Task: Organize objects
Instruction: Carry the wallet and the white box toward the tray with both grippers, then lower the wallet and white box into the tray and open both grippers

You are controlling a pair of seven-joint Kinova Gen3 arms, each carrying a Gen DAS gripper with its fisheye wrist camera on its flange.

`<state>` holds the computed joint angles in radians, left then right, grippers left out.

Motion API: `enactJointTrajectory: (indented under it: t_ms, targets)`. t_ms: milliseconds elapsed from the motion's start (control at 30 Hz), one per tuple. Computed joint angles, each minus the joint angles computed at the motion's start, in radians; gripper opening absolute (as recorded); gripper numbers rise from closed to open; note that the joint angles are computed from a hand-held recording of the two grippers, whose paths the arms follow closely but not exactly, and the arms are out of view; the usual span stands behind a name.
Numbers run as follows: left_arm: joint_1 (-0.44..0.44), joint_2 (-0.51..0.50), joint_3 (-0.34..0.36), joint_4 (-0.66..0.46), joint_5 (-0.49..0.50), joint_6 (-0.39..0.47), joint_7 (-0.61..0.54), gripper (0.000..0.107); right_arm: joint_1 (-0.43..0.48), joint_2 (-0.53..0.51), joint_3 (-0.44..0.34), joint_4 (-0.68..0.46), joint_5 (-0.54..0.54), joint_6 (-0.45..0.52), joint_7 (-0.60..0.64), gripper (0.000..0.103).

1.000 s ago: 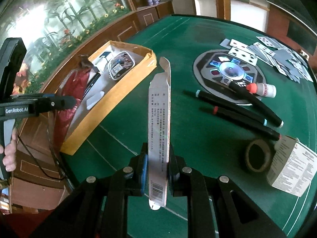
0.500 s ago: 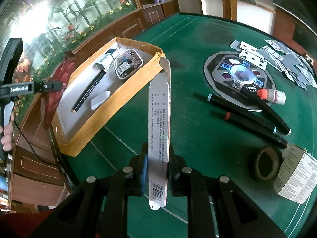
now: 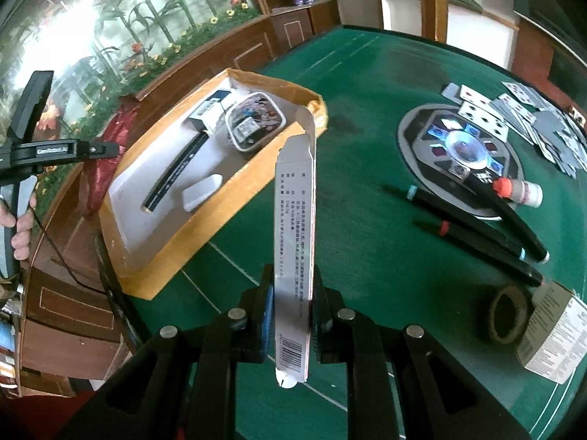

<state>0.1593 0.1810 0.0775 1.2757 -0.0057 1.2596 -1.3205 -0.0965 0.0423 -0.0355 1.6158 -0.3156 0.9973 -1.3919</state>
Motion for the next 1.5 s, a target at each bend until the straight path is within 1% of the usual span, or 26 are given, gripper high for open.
enactJointTrajectory:
  t_ms: [233,333,467,667,800,900,1067,1100,1133,1233,1367,1500]
  targets:
    - [-0.025,0.010,-0.005,0.012,0.025,0.002,-0.045,0.047,-0.041,0.018,-0.025,-0.032,0.022,-0.002,-0.054,0.015]
    - [-0.037,0.016,-0.007,0.011,0.038,0.004,-0.070,0.047,-0.063,0.035,-0.036,-0.063,0.034,0.000,-0.097,0.015]
    - [-0.050,0.032,-0.008,0.004,0.054,0.007,-0.104,0.047,-0.084,0.078,-0.049,-0.131,0.017,0.024,-0.138,0.015]
    - [-0.060,0.068,-0.007,-0.012,0.066,0.016,-0.159,0.047,-0.088,0.197,-0.072,-0.273,-0.087,0.091,-0.200,0.015]
    - [-0.075,0.102,-0.004,-0.035,0.088,0.026,-0.210,0.047,-0.131,0.315,-0.084,-0.406,-0.063,0.144,-0.287,0.015]
    - [-0.070,0.132,-0.001,-0.052,0.083,0.031,-0.248,0.047,-0.150,0.392,-0.089,-0.485,-0.050,0.188,-0.350,0.015]
    - [-0.058,0.178,-0.001,-0.077,0.076,0.042,-0.280,0.047,-0.164,0.498,-0.087,-0.587,-0.031,0.263,-0.461,0.015]
    - [-0.053,0.187,-0.002,-0.083,0.071,0.046,-0.281,0.047,-0.163,0.508,-0.085,-0.593,-0.029,0.264,-0.477,0.012]
    - [-0.050,0.191,-0.003,-0.084,0.067,0.045,-0.283,0.047,-0.157,0.510,-0.089,-0.595,-0.033,0.258,-0.478,0.014]
    - [-0.050,0.202,-0.004,-0.101,0.069,0.043,-0.291,0.047,-0.174,0.533,-0.080,-0.650,0.008,0.294,-0.513,0.014]
    - [-0.049,0.218,-0.009,-0.128,0.070,0.045,-0.276,0.047,-0.170,0.530,-0.076,-0.651,0.032,0.288,-0.535,0.014]
    - [-0.037,0.234,-0.011,-0.143,0.060,0.042,-0.260,0.047,-0.147,0.530,-0.087,-0.634,0.017,0.285,-0.533,0.014]
